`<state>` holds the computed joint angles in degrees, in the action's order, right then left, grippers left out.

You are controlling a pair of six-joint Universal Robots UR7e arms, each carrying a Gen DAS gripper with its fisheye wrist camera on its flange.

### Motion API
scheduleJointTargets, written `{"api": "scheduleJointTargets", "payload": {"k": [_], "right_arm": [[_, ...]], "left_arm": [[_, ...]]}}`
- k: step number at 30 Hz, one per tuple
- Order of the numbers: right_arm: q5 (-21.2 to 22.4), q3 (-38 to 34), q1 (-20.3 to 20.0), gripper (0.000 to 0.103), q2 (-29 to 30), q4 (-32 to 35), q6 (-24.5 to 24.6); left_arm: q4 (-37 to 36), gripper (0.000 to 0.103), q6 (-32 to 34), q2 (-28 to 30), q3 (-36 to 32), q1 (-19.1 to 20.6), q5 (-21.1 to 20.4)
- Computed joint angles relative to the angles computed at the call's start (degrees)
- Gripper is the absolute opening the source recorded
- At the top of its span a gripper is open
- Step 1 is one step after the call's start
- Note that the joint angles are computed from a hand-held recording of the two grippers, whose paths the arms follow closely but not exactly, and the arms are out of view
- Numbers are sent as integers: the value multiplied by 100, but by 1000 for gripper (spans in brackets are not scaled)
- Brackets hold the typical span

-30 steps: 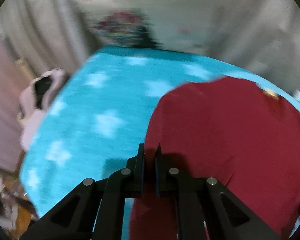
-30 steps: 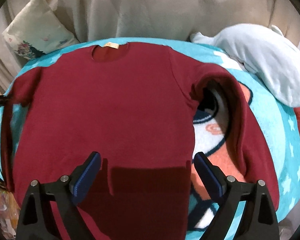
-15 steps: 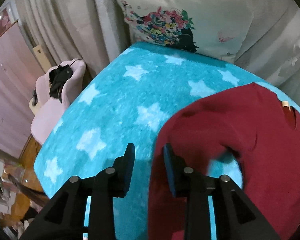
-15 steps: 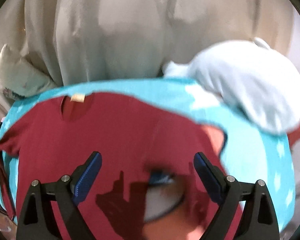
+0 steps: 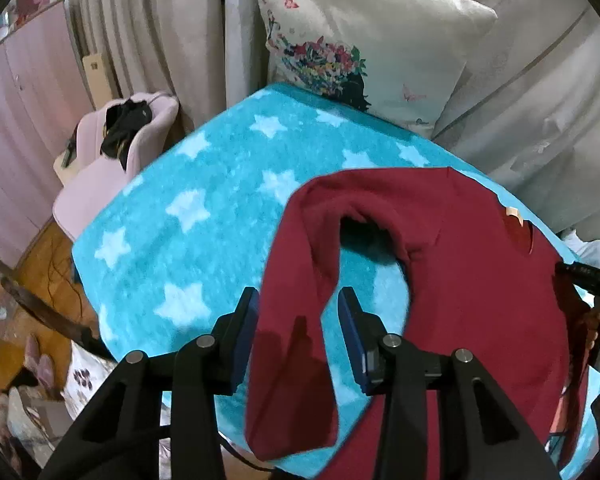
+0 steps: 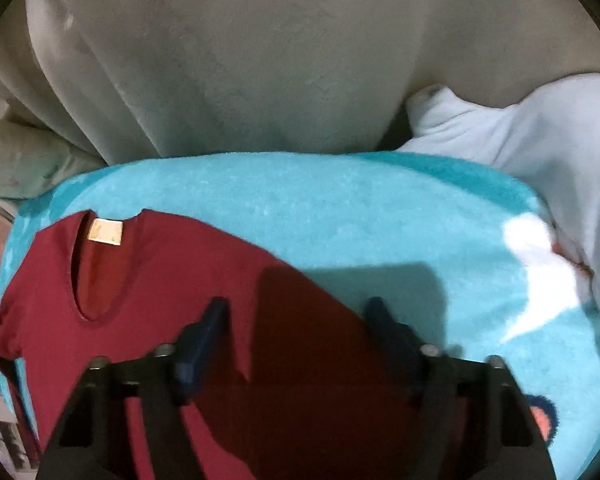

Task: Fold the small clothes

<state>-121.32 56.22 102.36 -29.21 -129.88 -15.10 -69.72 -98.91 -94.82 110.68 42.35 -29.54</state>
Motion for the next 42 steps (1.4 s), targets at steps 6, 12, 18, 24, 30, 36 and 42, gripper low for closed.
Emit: {"api": "scheduleJointTargets", "payload": {"k": [6, 12, 18, 24, 30, 36, 42], "right_arm": [[-394, -685, 167, 11, 396, 267, -134], [-1239, -1167, 236, 1, 743, -457, -60], [-362, 488, 156, 56, -539, -987, 39], [52, 2428, -243, 61, -2198, -1040, 493], [202, 3870, -779, 61, -3626, -941, 663], [200, 4930, -1052, 61, -4503, -794, 420], [723, 5607, -1246, 35, -4975, -1061, -10]], "left_arm": [[-168, 40, -156, 37, 90, -79, -89], [56, 40, -369, 155, 84, -236, -115], [-356, 44, -391, 137, 252, -338, -125], [-938, 47, -91, 360, 356, -459, -138], [-1711, 50, 316, 768, 464, -603, -257], [-2565, 50, 833, 1197, 528, -747, -465], [-2481, 51, 772, 1499, 395, -1016, -500]]}}
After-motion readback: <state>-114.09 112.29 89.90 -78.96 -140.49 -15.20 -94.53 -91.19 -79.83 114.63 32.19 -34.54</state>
